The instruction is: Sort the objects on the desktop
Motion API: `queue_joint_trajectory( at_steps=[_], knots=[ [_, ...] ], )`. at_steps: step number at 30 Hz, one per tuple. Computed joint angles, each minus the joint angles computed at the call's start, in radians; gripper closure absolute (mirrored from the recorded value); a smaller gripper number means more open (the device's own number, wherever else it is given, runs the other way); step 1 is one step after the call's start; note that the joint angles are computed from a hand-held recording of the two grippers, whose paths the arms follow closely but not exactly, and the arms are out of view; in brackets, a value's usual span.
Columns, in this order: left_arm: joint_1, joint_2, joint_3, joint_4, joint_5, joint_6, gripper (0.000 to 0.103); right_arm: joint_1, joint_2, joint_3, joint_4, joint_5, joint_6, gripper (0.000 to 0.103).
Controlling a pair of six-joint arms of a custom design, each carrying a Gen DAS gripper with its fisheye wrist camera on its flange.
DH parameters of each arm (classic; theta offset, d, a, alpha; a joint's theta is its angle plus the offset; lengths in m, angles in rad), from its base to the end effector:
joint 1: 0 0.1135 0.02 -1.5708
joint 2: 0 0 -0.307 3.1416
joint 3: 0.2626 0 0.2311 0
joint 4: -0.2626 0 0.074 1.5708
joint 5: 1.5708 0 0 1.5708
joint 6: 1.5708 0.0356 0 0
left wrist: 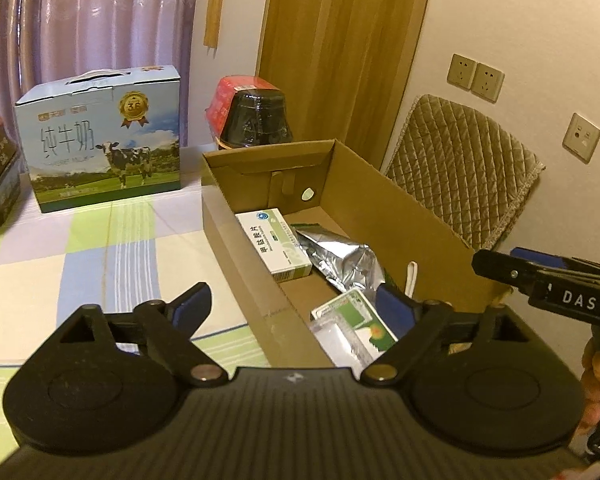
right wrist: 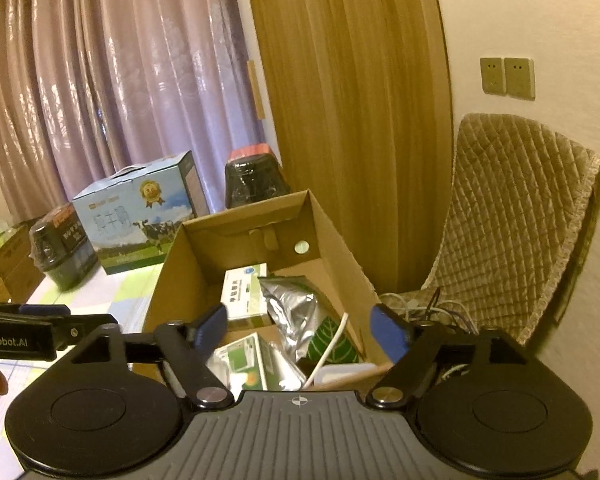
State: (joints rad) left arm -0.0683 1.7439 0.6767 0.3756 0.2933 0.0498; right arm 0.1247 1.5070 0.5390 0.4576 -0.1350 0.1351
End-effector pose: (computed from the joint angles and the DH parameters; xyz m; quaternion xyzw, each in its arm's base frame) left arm 0.3149 -0.0319 0.1805 0.1149 0.8900 -0.1361 0.4198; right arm 0.2690 0.0385 0.2167 -0.0296 0.8609 0.1231 0.4928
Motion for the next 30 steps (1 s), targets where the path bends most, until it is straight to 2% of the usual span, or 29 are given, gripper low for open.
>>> queue_joint_trajectory(
  at_steps=[3,7,11,19,23,30],
  knots=[
    [0.004,-0.049,-0.032,-0.015,-0.014,-0.001,0.01,0.008,-0.074,0.003,-0.108,0.005,-0.022,0.008],
    [0.011,-0.143,-0.068,-0.092,-0.036,-0.027,0.003,0.058,-0.184,0.037,-0.312,0.079,-0.089,0.002],
    [0.006,-0.262,-0.104,-0.188,-0.055,-0.042,0.001,0.078,-0.291,0.051,-0.472,0.075,-0.109,0.002],
    [-0.012,-0.541,-0.173,-0.401,-0.131,-0.077,0.001,0.106,-0.49,0.074,-0.723,0.057,-0.023,0.002],
    [0.017,-0.679,-0.177,-0.545,-0.103,-0.113,0.001,0.16,-0.587,0.078,-0.83,0.098,0.009,0.002],
    [-0.046,-0.879,-0.173,-0.718,-0.177,-0.197,0.001,0.282,-0.711,0.108,-0.964,0.197,0.054,0.002]
  ],
)
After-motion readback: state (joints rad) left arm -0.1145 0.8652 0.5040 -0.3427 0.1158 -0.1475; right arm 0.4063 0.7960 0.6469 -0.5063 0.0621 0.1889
